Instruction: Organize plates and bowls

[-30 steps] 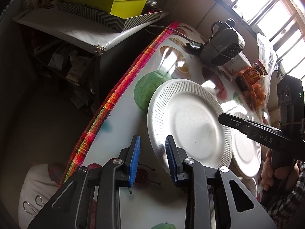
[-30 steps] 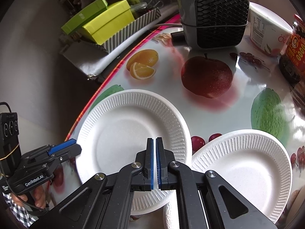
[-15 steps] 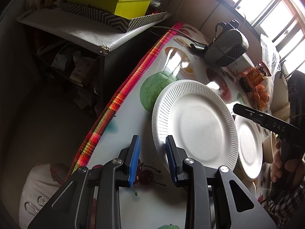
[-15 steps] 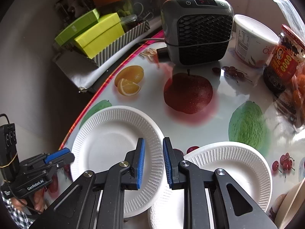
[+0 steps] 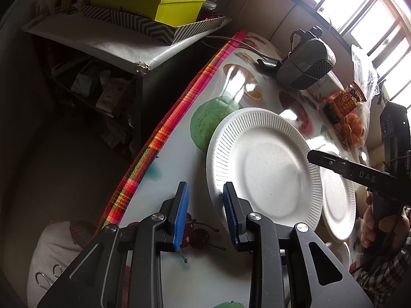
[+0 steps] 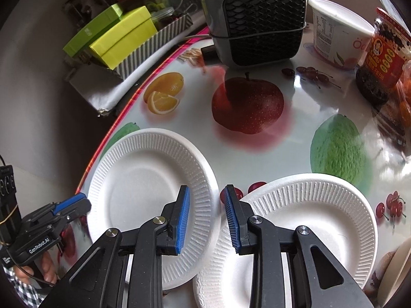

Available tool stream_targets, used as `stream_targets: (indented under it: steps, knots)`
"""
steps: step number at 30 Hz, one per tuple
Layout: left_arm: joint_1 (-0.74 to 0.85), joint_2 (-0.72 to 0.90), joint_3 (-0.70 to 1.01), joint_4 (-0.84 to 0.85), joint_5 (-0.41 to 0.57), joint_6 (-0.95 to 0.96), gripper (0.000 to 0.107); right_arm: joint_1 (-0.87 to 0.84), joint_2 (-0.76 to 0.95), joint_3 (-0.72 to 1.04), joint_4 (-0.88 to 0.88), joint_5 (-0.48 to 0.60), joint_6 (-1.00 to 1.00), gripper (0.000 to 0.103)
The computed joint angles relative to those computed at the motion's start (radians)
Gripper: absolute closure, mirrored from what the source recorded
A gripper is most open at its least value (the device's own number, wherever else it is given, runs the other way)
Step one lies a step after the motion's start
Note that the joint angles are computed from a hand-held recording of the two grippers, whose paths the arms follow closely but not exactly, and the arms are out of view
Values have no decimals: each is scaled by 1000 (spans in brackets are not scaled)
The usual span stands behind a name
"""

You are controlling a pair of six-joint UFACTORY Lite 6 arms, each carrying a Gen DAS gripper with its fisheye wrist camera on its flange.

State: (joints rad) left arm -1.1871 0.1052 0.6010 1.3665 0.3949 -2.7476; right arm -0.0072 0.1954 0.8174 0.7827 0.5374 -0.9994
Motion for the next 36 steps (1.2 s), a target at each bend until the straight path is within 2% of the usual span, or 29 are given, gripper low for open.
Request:
stream_targets:
  steps: [9, 11, 27, 36]
  knots:
    - [-1, 1, -4, 7, 0, -13, 78, 1, 2, -7, 24, 20, -27, 77]
    - [-3, 0, -2, -1, 4, -5, 78, 1, -2, -9, 26, 19, -26, 84]
    - [-24, 8, 24, -36, 26, 47, 78, -12, -31, -37, 50, 25, -61, 85]
    - [-25, -33, -26, 59, 7, -65, 78, -15, -50, -56, 46, 20, -68, 86]
